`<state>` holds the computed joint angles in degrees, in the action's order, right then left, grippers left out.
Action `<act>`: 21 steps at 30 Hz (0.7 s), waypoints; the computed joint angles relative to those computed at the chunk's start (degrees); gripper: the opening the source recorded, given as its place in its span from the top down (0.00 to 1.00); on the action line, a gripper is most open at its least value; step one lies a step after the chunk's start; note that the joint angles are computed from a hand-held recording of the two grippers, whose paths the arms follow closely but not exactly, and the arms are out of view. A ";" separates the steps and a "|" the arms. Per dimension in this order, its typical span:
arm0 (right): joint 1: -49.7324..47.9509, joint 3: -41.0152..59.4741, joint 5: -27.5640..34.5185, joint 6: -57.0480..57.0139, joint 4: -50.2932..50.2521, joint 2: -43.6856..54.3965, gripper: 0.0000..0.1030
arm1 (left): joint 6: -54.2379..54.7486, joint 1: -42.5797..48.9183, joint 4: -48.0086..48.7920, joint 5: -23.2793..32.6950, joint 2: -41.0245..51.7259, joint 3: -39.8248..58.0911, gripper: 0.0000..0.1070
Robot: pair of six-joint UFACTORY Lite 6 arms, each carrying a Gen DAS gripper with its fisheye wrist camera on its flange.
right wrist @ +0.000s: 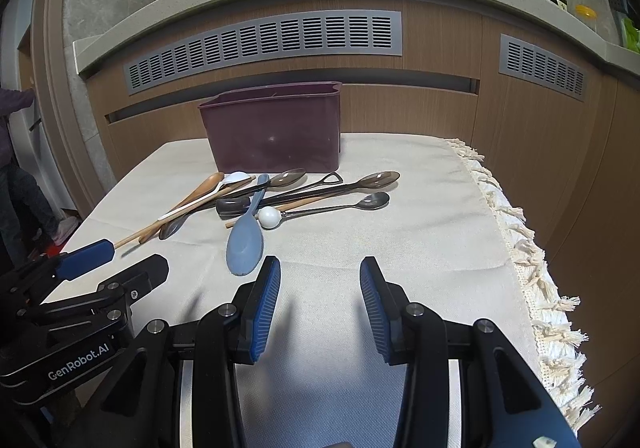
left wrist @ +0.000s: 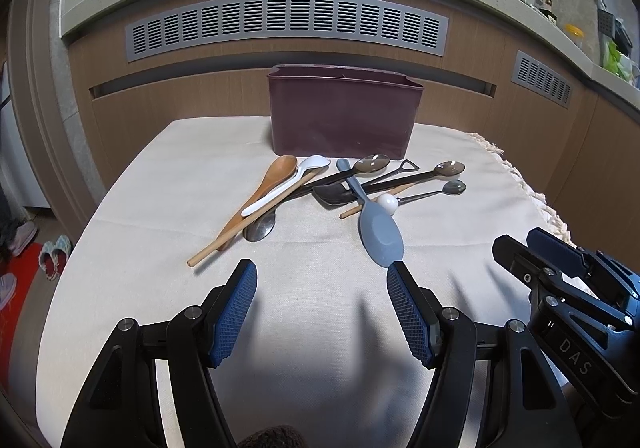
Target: Organize utensils
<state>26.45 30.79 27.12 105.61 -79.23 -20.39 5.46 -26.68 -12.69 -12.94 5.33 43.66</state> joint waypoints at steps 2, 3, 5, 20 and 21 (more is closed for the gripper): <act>0.12 0.01 0.13 -0.05 0.05 -0.08 0.61 | -4.29 1.47 5.24 1.03 0.63 1.30 0.37; 0.27 0.07 0.31 -0.08 0.12 -0.05 0.61 | -4.94 1.53 5.95 1.00 0.64 1.27 0.37; 0.31 0.13 0.33 -0.13 0.17 0.01 0.61 | -4.80 1.51 5.81 1.00 0.61 1.24 0.37; 0.72 0.37 0.87 -0.66 0.96 0.02 0.61 | -4.57 1.46 5.54 1.10 0.63 1.15 0.37; 0.60 0.32 0.76 -0.64 0.86 -0.01 0.61 | -4.91 1.50 5.93 1.13 0.66 1.20 0.37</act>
